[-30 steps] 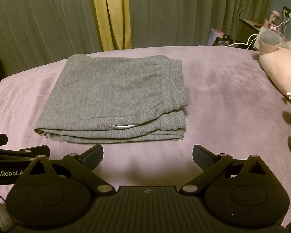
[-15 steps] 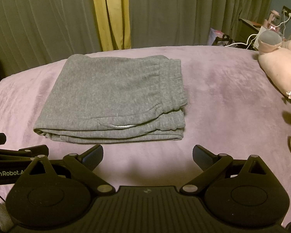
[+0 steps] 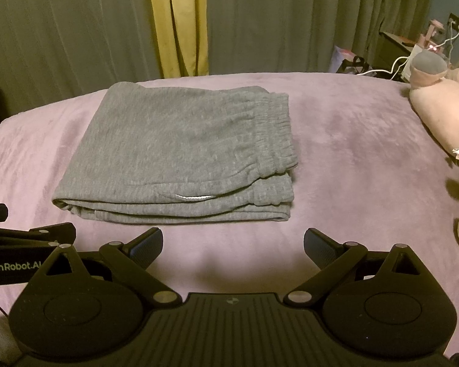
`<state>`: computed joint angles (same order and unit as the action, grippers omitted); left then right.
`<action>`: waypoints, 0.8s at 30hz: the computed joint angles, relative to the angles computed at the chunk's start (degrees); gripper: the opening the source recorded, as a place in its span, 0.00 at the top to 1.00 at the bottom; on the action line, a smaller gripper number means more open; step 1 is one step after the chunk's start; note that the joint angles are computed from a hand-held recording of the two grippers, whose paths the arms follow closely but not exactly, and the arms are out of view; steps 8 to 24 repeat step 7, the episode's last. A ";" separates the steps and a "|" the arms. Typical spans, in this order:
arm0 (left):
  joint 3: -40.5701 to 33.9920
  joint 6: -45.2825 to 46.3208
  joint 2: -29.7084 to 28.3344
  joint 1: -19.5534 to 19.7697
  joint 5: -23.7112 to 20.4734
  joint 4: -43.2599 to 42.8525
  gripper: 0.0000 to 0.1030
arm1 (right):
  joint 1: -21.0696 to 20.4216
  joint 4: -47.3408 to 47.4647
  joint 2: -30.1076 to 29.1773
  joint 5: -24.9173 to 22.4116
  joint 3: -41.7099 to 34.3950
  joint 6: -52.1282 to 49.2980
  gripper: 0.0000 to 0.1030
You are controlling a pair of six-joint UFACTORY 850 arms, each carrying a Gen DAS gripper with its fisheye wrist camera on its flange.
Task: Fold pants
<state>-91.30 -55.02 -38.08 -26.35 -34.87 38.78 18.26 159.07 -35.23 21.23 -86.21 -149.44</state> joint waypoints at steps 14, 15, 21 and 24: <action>0.52 -1.28 0.30 -0.28 0.92 1.64 0.02 | -0.08 -0.27 0.06 -0.41 0.17 0.53 0.04; 0.52 -1.28 0.30 -0.28 0.92 1.64 0.02 | -0.08 -0.27 0.06 -0.41 0.17 0.53 0.04; 0.52 -1.28 0.30 -0.28 0.92 1.64 0.02 | -0.08 -0.27 0.06 -0.41 0.17 0.53 0.04; 0.52 -1.28 0.30 -0.28 0.92 1.64 0.02 | -0.08 -0.27 0.06 -0.41 0.17 0.53 0.04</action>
